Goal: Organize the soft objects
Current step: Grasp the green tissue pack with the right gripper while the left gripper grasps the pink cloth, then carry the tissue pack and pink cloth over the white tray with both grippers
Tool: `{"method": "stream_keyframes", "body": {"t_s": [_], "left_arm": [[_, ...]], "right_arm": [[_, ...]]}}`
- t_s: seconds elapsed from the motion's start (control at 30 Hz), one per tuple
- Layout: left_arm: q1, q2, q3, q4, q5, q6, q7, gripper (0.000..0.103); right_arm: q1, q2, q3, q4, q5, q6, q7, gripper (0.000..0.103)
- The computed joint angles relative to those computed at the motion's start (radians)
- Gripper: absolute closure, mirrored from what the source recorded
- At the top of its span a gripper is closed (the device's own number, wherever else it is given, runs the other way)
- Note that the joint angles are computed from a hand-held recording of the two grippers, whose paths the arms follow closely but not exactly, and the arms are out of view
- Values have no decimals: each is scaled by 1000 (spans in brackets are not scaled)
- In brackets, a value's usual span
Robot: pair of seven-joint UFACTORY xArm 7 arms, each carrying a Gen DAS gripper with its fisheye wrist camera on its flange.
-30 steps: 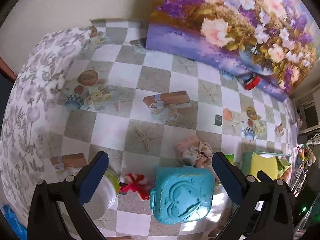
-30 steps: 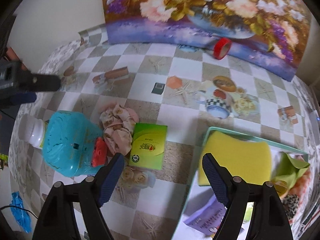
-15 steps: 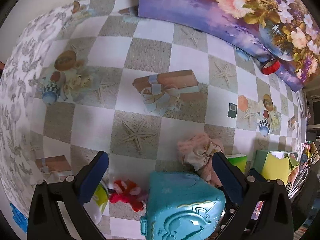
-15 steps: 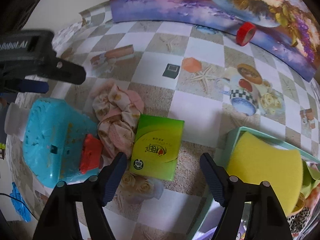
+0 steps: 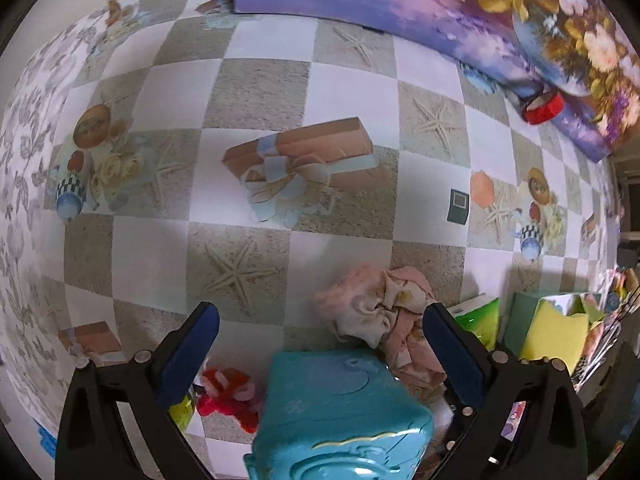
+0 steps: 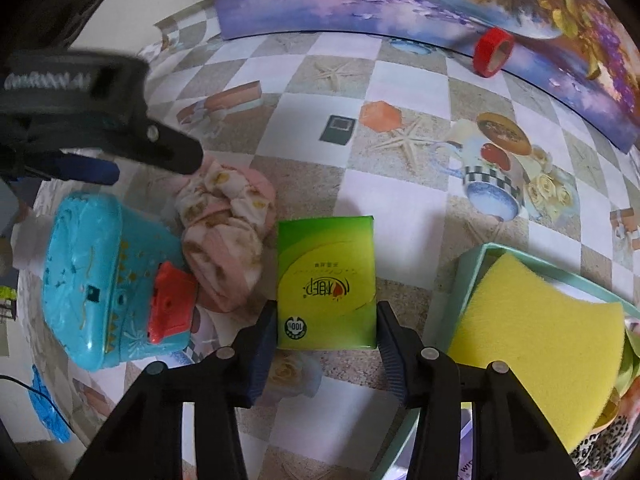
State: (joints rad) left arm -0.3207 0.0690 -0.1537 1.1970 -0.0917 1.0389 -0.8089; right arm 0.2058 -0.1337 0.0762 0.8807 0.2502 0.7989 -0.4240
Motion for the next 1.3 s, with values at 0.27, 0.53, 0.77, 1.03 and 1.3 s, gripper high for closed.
{"method": "stream_keyframes", "body": {"t_s": [0.27,0.53,0.77,1.03,1.3], "left_arm": [[-29,153,-5,185,37,119,28,26],[-42,225,1,259,14,134,49,57],[-64,224,-3,242,9,78,29,89],[-72,122,3,155,53,-2,-60,93],[-74,-53,-13,57,148,-37,-203,94]], "right_arm": [[-21,2,-18,31,35,-7,-10,53],[-33,-21,-30,28,60,14,-35,53],[-29,-36,-28,25,70,13,-19,53],[-28,-85,-45,23,116,32,-43,53],[-28,-164,-68,23,149,54,-56,53]]}}
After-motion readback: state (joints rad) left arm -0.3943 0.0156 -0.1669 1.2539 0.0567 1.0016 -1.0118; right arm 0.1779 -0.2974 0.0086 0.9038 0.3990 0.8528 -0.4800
